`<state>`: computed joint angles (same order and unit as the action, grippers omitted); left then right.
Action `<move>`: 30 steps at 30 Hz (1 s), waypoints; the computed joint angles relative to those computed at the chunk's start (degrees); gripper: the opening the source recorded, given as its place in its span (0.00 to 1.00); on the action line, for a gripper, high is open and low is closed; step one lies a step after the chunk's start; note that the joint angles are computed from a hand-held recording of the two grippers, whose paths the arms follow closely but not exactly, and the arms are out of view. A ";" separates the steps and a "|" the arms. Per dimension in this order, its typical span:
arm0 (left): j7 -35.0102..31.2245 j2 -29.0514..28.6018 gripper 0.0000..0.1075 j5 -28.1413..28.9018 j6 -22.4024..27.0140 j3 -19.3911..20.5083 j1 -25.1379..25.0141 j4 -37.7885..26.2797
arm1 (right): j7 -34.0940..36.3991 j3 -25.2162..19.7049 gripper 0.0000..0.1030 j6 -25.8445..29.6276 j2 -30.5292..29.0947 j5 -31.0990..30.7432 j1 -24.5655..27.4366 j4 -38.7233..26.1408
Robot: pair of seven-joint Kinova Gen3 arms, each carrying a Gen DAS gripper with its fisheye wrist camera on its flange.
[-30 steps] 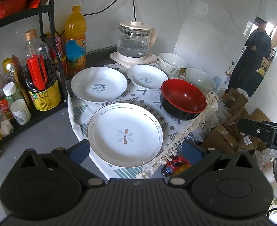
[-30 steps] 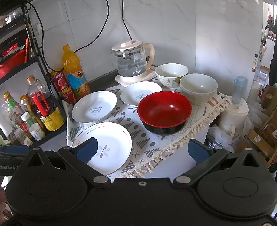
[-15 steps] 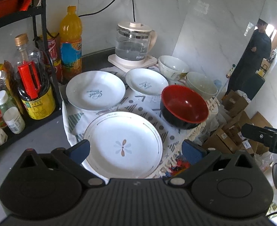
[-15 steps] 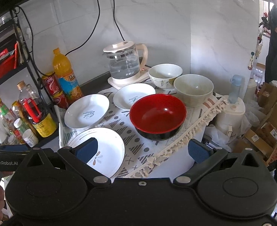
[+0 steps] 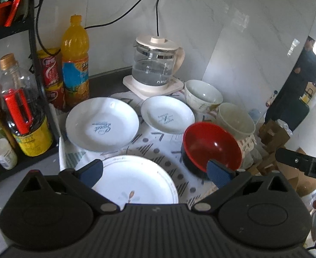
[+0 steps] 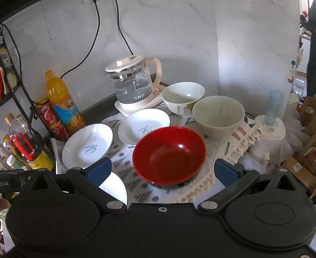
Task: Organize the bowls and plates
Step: 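Move both grippers toward the large plain white bowl beside the red bowl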
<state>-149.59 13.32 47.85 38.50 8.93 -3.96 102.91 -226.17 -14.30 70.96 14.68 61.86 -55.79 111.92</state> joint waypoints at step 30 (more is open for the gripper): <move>51.55 14.60 0.76 -32.03 -12.62 2.29 25.77 -18.10 | 8.20 8.26 0.67 -43.80 -12.74 16.98 35.09 21.13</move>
<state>-98.04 27.92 15.82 25.88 11.22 21.82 84.81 -217.97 -6.04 27.16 1.94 78.85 -20.71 133.04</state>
